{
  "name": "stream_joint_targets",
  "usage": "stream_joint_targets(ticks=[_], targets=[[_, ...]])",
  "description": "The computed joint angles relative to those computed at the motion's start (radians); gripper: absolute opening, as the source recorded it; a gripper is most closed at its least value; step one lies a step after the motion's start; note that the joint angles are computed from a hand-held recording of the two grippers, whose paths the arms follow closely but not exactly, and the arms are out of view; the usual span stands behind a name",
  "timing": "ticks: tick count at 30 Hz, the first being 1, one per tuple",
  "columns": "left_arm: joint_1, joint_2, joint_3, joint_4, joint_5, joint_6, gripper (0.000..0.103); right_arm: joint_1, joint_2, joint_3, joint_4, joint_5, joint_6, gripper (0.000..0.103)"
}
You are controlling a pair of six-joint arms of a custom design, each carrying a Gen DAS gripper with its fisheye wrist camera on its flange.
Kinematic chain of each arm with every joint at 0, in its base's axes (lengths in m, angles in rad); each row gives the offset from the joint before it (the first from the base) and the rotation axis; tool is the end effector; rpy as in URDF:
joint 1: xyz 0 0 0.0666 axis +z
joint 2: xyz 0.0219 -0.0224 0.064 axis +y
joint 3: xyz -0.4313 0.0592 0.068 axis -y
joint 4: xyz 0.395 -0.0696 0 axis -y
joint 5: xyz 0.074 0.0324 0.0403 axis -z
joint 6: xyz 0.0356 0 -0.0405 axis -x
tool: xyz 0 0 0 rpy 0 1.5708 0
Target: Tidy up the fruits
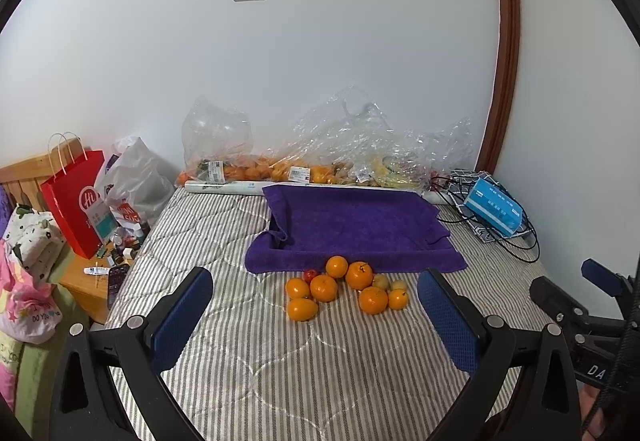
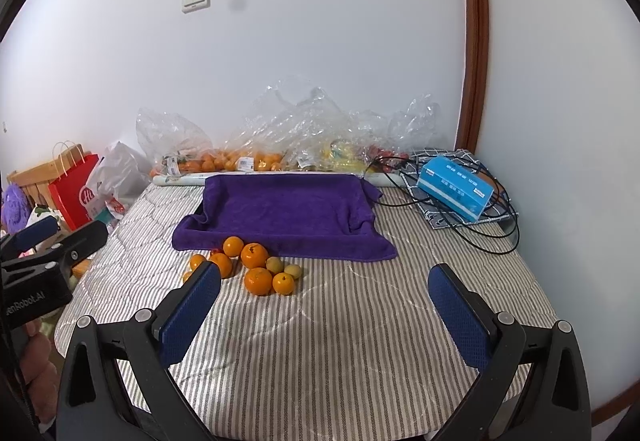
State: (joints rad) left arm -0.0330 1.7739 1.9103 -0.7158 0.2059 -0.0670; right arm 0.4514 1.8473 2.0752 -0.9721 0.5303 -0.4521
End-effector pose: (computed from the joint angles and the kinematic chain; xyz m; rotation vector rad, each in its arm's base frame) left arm 0.6572 -0.0294 0.5333 0.2263 2.1312 -0.2014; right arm 0.6080 0.2743 0.5451 0.2606 2.1817 -0.1153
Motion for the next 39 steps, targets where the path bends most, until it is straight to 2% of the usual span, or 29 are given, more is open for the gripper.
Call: stream_joint_targets(ticks=[10, 15, 18, 23, 30, 35, 39], targets=[[0.002, 0.044, 0.042, -0.010, 0.022, 0.021, 0.103, -0.009, 0.042, 0.052, -0.043, -0.005, 0.013, 0.102], [0.019, 0.071, 0.063, -0.023, 0.047, 0.007, 0.102, -0.018, 0.067, 0.084, -0.052, -0.027, 0.020, 0.102], [0.024, 0.099, 0.103, -0.054, 0.057, 0.004, 0.102, -0.023, 0.091, 0.116, -0.064, -0.047, 0.027, 0.102], [0.021, 0.155, 0.168, -0.083, 0.026, -0.032, 0.102, -0.031, 0.129, 0.159, -0.079, -0.049, 0.027, 0.102], [0.019, 0.241, 0.264, -0.146, -0.022, -0.043, 0.102, -0.051, 0.165, 0.156, 0.008, -0.094, 0.058, 0.102], [0.029, 0.311, 0.341, -0.177, 0.009, -0.046, 0.102, -0.069, 0.240, 0.233, -0.029, -0.132, 0.103, 0.102], [0.028, 0.367, 0.403, -0.190, 0.019, -0.047, 0.101, -0.076, 0.295, 0.284, -0.048, -0.129, 0.103, 0.102]])
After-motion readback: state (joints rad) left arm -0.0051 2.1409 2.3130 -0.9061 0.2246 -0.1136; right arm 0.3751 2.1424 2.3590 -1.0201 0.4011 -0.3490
